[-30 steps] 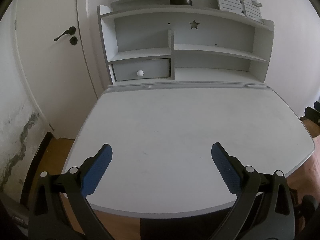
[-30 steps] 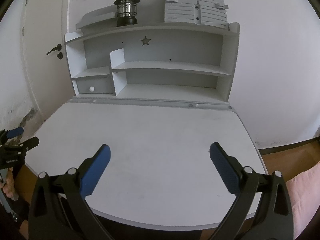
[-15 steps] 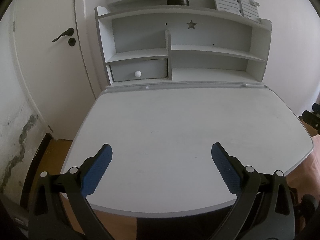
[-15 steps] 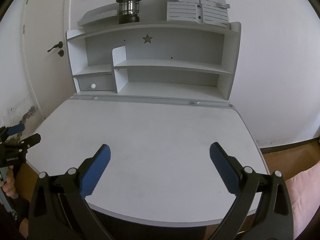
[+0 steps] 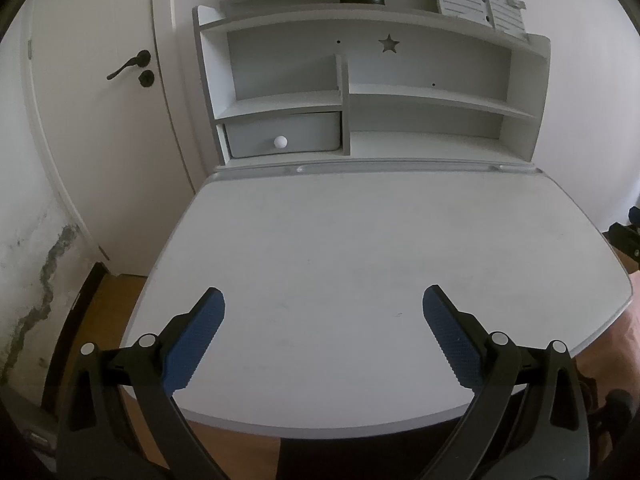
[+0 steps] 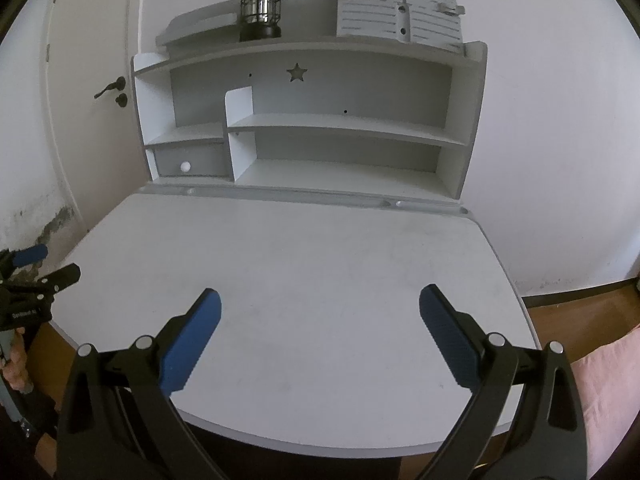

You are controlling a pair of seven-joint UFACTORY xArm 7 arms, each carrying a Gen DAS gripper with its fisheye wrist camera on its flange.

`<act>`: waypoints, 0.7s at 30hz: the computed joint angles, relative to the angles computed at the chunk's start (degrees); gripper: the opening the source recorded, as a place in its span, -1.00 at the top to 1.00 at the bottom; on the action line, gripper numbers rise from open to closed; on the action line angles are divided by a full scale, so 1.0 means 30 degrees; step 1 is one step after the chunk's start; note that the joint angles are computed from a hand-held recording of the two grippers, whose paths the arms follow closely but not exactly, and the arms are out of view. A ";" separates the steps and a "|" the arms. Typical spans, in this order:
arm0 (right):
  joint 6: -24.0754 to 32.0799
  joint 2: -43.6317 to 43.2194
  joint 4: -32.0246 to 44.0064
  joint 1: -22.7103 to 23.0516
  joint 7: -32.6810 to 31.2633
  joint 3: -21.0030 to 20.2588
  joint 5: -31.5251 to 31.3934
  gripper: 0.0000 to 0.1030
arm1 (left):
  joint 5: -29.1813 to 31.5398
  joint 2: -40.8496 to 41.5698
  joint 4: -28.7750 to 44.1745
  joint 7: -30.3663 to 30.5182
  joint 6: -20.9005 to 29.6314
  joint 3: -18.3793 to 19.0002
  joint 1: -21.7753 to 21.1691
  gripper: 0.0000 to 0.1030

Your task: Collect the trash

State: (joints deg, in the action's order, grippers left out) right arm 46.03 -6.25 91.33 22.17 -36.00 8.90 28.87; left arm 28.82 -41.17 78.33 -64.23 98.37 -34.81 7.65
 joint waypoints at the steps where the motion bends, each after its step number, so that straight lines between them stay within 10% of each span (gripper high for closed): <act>1: 0.0081 0.0039 0.0056 0.0002 0.0008 0.0000 0.0001 -0.86 | -0.0029 -0.0019 -0.0022 -0.0057 -0.0064 0.0044 -0.0030 -0.87; 21: -0.0501 0.0005 -0.0232 0.0103 0.0528 0.0155 -0.0434 -0.86 | 0.0026 0.0373 0.0019 -0.0243 0.0051 -0.0007 -0.0369 -0.87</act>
